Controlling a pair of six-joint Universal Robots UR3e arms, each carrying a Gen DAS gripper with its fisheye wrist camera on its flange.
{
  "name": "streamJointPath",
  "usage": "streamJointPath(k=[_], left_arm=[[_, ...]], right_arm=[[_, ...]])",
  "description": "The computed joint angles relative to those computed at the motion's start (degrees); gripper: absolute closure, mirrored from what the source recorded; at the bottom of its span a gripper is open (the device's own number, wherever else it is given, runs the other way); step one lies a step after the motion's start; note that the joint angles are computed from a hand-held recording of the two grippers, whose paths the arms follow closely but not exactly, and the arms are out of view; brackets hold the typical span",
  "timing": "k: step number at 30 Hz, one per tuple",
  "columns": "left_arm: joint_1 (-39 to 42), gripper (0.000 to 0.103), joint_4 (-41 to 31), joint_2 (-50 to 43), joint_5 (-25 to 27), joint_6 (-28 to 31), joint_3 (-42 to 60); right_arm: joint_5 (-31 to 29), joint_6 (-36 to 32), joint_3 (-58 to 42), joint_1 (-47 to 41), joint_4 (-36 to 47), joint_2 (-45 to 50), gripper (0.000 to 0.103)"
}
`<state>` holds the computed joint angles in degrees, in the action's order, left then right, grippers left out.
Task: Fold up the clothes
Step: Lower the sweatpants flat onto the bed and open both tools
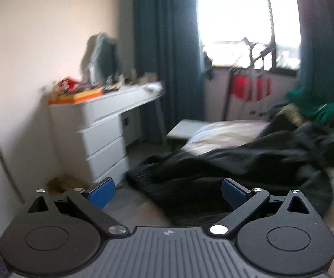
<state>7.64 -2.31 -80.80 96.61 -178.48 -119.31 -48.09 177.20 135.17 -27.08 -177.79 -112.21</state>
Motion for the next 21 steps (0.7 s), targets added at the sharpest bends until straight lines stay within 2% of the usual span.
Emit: streamJointPath(k=[3, 5, 8, 10, 13, 17, 21], left_arm=[[-13.8, 0.003, 3.0, -8.4, 9.0, -4.7, 6.1], [-22.0, 0.003, 3.6, -15.3, 14.3, -6.8, 12.5], [-30.1, 0.003, 2.1, -25.0, 17.8, -9.6, 23.5], [-34.0, 0.003, 0.3, -31.1, 18.3, -11.1, 31.5], [-37.4, 0.001, 1.0, -41.0, 19.9, -10.0, 41.3], [-38.2, 0.001, 3.7, -49.3, 19.5, -8.5, 45.4], [-36.2, 0.002, 4.7, -49.7, 15.9, -10.0, 42.6]], right_arm=[[3.1, 1.0, 1.7, -5.0, -2.5, 0.9, 0.025], [3.0, 1.1, 3.3, -7.1, -6.1, 1.2, 0.025], [0.1, 1.0, 4.2, -8.2, -10.9, 2.9, 0.025], [1.0, 2.0, 4.3, -9.6, -11.3, 3.9, 0.025], [4.0, 4.1, 4.0, -12.0, -9.2, 4.9, 0.025], [4.2, 3.2, 3.2, -10.5, -9.8, 7.9, 0.026], [1.2, 4.6, 2.1, -6.8, -13.6, 12.2, 0.031]])
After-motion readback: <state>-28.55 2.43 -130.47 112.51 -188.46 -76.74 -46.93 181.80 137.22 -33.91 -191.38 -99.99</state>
